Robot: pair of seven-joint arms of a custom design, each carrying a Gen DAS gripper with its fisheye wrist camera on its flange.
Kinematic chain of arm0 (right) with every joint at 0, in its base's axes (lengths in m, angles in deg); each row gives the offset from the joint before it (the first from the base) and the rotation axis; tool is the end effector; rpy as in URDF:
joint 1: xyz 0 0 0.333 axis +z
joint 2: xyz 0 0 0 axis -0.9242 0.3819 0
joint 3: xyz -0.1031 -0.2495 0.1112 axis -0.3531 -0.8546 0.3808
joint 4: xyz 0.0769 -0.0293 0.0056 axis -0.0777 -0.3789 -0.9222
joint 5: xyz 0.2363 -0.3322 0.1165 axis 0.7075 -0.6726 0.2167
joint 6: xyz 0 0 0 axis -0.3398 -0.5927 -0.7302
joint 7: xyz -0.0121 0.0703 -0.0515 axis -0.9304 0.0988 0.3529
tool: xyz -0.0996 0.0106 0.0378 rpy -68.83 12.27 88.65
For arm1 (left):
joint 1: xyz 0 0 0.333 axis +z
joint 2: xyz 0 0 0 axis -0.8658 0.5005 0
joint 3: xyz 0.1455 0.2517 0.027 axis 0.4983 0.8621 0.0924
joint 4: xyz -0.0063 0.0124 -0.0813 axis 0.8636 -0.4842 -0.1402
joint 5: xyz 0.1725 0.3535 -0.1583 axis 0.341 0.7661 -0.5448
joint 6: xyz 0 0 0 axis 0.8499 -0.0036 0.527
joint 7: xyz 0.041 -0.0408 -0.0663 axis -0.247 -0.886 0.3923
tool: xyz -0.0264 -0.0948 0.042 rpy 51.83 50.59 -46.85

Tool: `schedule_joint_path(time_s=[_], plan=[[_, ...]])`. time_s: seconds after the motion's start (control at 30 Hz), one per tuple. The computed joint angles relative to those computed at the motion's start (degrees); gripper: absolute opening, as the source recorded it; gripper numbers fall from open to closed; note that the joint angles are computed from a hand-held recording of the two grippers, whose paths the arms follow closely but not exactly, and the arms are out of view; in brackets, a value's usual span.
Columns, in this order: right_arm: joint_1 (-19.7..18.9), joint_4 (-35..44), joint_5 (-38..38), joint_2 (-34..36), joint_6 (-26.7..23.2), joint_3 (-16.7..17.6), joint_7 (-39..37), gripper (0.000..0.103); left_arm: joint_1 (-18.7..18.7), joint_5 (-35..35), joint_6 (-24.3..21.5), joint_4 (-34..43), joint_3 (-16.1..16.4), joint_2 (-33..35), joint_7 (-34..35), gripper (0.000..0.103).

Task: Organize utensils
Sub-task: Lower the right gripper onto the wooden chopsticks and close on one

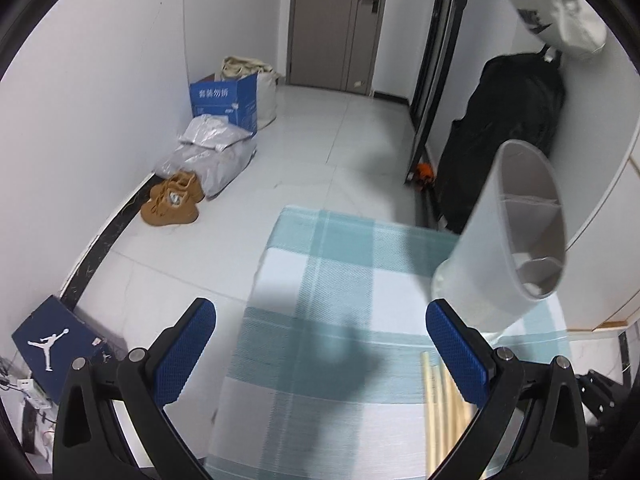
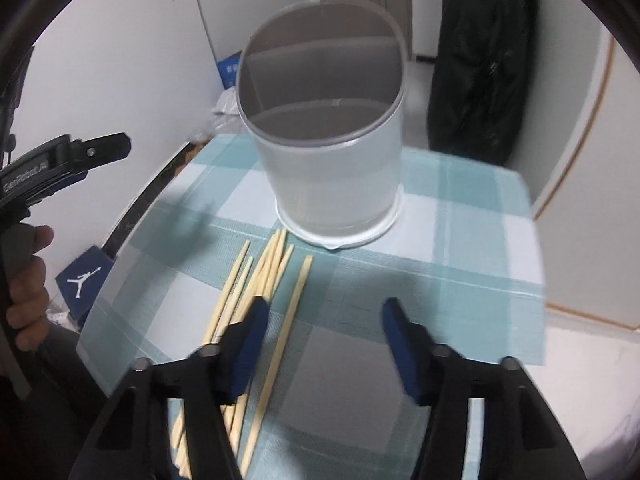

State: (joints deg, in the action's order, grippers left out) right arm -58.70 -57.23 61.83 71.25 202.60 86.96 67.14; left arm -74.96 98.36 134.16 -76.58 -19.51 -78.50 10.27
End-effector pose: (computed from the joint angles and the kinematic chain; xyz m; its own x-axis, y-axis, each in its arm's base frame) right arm 0.5995 0.0862 0.3733 0.4855 -0.8646 -0.1295 -0.7522 -0.3377 -0.5658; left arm 0.5634 -0.2895 0.4048 0.2959 -0.9507 0.0932 -0.6983 -0.2819 -0.6580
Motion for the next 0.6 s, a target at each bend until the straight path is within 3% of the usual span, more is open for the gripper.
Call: schedule_joint_path(time_s=[0.07,0.2,0.27,0.37,0.6], plan=[[0.1,1.9,-2.0,1.6,-2.6,-0.1,1.6,0.048,0.3,-0.9,0.2,-0.7,0.1,-0.2,1.0,0.102],[1.6,2.9,-8.2,3.7,-1.0,0.2,5.7,0.046,1.3,-4.2,1.0,-2.7,0.2,-1.3,2.8,0.102],[2.4,3.1,-11.9,4.4,0.1,-0.1,9.0,0.036,1.9,-6.4,1.6,-3.7,0.3,-1.8,3.5,0.102],[3.6,4.5,-19.4,6.0,1.2,-1.3,15.7,0.031,2.5,-8.3,2.1,-4.6,0.3,-2.6,3.8,0.102],[4.9,5.8,-28.3,8.1,2.8,-2.3,22.7,0.028,2.9,-10.2,2.0,-4.5,0.1,-2.2,5.3,0.102]])
